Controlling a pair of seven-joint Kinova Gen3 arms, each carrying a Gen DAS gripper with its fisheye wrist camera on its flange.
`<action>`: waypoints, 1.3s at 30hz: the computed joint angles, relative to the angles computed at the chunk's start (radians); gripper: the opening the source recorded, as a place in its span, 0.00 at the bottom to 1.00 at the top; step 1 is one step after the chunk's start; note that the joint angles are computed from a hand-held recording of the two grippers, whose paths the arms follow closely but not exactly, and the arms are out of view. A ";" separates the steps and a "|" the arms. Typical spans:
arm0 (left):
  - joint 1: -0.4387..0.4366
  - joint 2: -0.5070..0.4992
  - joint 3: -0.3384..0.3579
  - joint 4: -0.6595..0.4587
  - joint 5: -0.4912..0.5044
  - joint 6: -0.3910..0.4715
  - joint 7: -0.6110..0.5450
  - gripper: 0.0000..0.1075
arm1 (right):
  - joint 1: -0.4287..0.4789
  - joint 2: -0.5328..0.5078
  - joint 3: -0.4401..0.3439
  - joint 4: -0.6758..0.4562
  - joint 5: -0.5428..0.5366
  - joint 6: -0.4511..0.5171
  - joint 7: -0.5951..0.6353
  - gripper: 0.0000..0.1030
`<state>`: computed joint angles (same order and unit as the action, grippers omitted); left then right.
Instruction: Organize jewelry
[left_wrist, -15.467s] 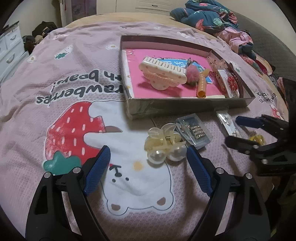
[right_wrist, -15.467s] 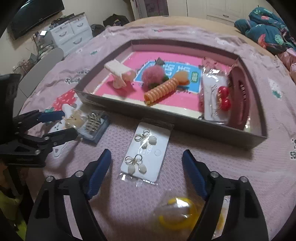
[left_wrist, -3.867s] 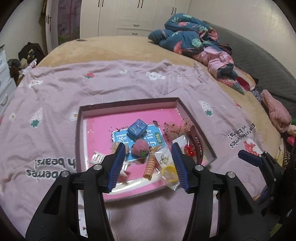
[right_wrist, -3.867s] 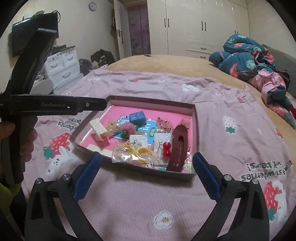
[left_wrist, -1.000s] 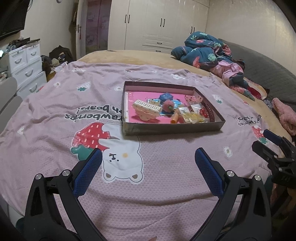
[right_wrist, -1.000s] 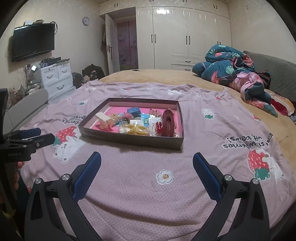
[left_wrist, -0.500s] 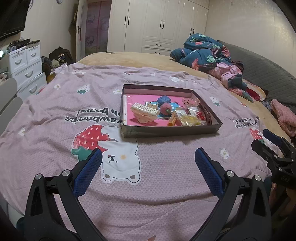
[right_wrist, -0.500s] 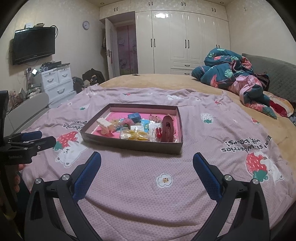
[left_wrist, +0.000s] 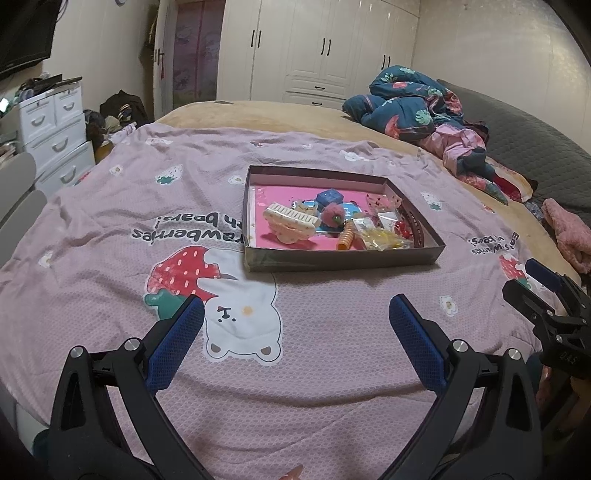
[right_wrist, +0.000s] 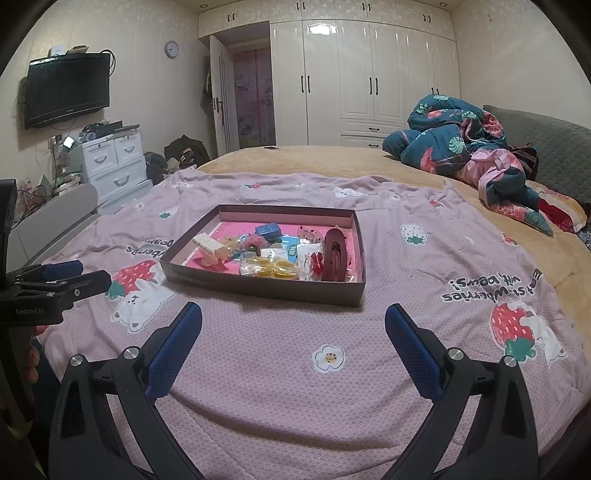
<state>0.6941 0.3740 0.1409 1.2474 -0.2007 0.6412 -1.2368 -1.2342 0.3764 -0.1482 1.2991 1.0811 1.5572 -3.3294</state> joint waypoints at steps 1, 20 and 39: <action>0.000 -0.001 -0.001 0.002 0.000 -0.001 0.001 0.87 | 0.000 0.000 0.000 0.001 0.000 0.000 -0.002 0.96; -0.010 -0.004 0.007 0.005 0.012 0.005 -0.010 0.87 | 0.001 0.000 0.000 0.001 -0.004 -0.003 -0.007 0.96; -0.001 0.004 0.002 -0.005 0.008 0.013 -0.008 0.87 | -0.001 -0.001 -0.002 0.004 -0.003 -0.003 -0.010 0.96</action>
